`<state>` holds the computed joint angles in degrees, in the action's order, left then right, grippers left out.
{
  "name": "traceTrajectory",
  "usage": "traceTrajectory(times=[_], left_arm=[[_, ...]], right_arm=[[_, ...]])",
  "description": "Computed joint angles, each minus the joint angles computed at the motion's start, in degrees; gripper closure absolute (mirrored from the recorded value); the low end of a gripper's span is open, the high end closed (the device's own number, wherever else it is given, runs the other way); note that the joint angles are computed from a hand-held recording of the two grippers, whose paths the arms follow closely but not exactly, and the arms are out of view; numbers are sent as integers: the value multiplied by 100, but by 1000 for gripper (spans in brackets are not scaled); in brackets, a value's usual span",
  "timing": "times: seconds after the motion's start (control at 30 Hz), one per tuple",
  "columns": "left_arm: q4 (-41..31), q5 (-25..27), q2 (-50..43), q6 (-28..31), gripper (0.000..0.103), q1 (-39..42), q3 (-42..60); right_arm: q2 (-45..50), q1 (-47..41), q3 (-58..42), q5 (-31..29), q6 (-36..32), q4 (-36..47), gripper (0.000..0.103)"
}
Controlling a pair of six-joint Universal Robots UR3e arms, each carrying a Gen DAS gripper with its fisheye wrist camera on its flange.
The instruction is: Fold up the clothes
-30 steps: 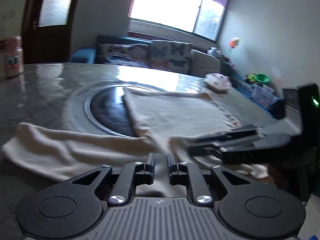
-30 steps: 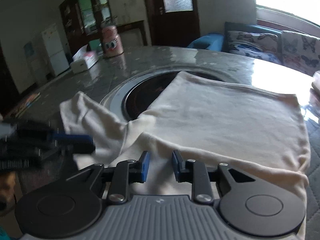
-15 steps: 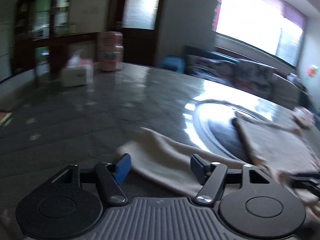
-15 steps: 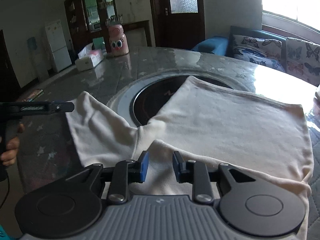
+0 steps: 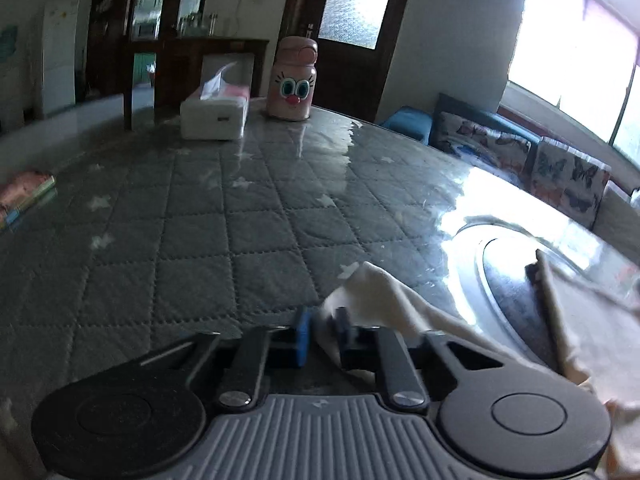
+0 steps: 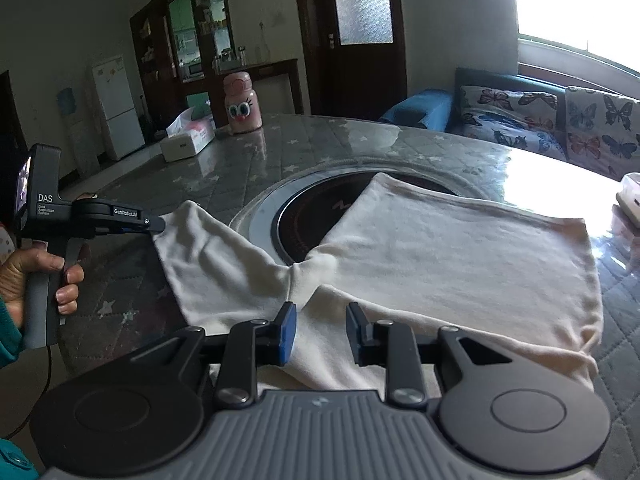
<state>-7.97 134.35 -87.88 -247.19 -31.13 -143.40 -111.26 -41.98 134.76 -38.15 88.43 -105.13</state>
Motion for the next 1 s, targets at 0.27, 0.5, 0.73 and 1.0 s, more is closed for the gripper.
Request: traceTrajectory(times=[0.27,0.5,0.73,1.0], left_arm=[[1164,-233,-445,1235,96,-522,1014],[1788,-1542,-1613,2561,97,-744,2947],[1613,-2752,-3020,3125,97,-919,4831],[1174,-3629,-3963,3280,86,-1068,5825]], right_arm=[[-133,-764,-89,85,-401,680,76],[76,-1509,-330,101,-621,1074,76],[414,-2119,-557,91,-612,1100,76],[733,-2436,-638,144,-191,547,76]])
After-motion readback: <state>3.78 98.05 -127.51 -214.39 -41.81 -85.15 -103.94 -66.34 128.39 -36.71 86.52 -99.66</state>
